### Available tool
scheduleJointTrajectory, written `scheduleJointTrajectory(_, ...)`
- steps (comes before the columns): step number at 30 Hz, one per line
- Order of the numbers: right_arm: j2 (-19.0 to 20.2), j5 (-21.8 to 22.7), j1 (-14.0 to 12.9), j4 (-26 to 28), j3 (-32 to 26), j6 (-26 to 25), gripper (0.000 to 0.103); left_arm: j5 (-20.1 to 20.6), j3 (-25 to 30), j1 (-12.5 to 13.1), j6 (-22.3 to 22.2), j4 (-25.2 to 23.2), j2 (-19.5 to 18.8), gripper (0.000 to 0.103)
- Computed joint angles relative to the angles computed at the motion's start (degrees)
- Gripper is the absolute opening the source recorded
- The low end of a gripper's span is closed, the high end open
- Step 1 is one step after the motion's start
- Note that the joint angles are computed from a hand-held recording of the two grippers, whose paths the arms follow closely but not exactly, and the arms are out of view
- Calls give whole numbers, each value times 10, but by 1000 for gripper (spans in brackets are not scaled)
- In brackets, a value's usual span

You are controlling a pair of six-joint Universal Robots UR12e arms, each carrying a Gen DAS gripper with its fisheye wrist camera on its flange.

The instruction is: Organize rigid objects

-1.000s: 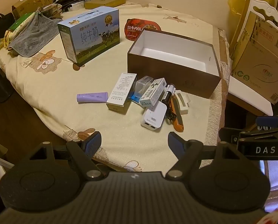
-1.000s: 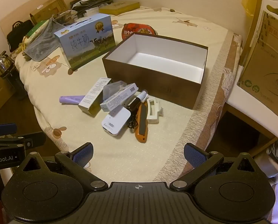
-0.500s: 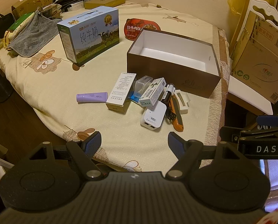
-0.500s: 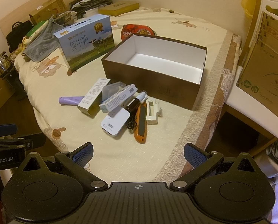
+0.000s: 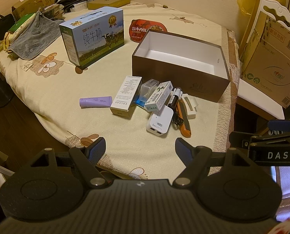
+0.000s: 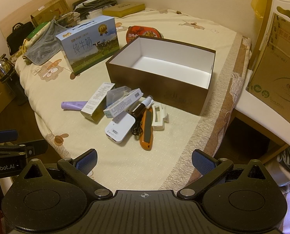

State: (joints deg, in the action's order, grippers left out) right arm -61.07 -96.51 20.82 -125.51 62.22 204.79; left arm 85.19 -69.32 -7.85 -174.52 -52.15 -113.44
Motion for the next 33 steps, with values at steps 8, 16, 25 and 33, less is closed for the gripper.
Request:
scheduleJointTrajectory(8, 0, 0, 0, 0, -1, 0, 101, 0, 0, 0, 0, 0, 0, 76)
scheduleJointTrajectory(16, 0, -1, 0, -1, 0, 0, 101, 0, 0, 0, 0, 0, 0, 76)
scheduleJointTrajectory(25, 1, -1, 0, -1, 0, -1, 101, 0, 0, 0, 1, -1, 0, 76)
scheduleJointTrajectory(33, 2, 3, -3, 0, 0, 1, 101, 4, -14, -6, -5, 12, -2, 76)
